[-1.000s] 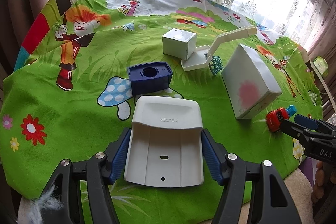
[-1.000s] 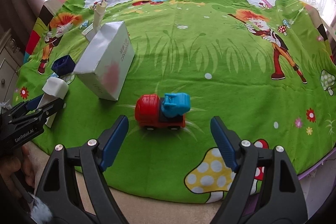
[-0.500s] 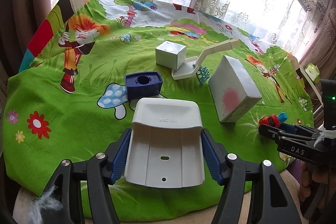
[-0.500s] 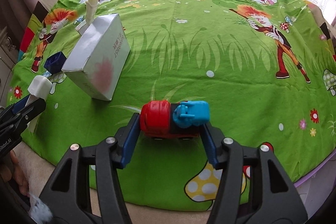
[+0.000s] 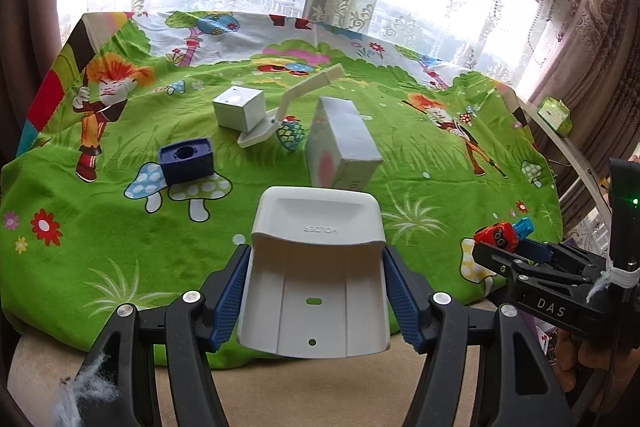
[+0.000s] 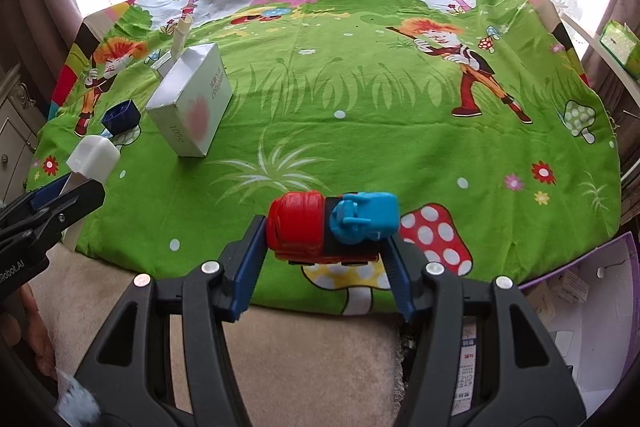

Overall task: Organize rigid objects
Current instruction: 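Carry the tray and truck into the storage box and open both tools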

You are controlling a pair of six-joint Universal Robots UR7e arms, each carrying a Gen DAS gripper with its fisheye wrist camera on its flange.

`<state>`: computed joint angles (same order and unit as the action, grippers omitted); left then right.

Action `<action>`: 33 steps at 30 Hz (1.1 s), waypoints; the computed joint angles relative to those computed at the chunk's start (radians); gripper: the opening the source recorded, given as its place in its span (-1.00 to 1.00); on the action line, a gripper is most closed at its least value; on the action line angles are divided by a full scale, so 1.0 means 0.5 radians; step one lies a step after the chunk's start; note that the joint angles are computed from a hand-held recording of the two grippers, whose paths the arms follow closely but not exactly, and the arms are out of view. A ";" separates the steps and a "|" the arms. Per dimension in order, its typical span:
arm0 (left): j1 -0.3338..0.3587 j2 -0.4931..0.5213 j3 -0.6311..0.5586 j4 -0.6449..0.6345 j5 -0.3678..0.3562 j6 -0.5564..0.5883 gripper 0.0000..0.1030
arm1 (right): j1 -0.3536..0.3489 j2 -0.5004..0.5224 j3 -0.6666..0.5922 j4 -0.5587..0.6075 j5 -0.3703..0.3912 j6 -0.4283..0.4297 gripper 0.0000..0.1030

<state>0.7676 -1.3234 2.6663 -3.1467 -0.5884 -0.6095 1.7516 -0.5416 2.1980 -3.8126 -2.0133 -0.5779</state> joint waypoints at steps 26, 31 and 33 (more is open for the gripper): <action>-0.277 0.618 -0.373 -0.031 -0.517 0.204 0.26 | -0.661 -0.545 0.574 -0.532 0.156 -0.089 0.16; -0.318 0.764 -0.471 -0.018 -0.680 0.284 0.26 | -0.819 -0.689 0.635 -0.636 0.165 -0.106 0.16; -0.345 0.815 -0.502 -0.009 -0.743 0.322 0.26 | -0.873 -0.736 0.656 -0.651 0.173 -0.105 0.15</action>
<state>0.5951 -0.9159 2.4152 -3.1510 -0.9598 -0.4486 1.3151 -0.9097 2.5259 -4.1380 -1.9268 -0.6301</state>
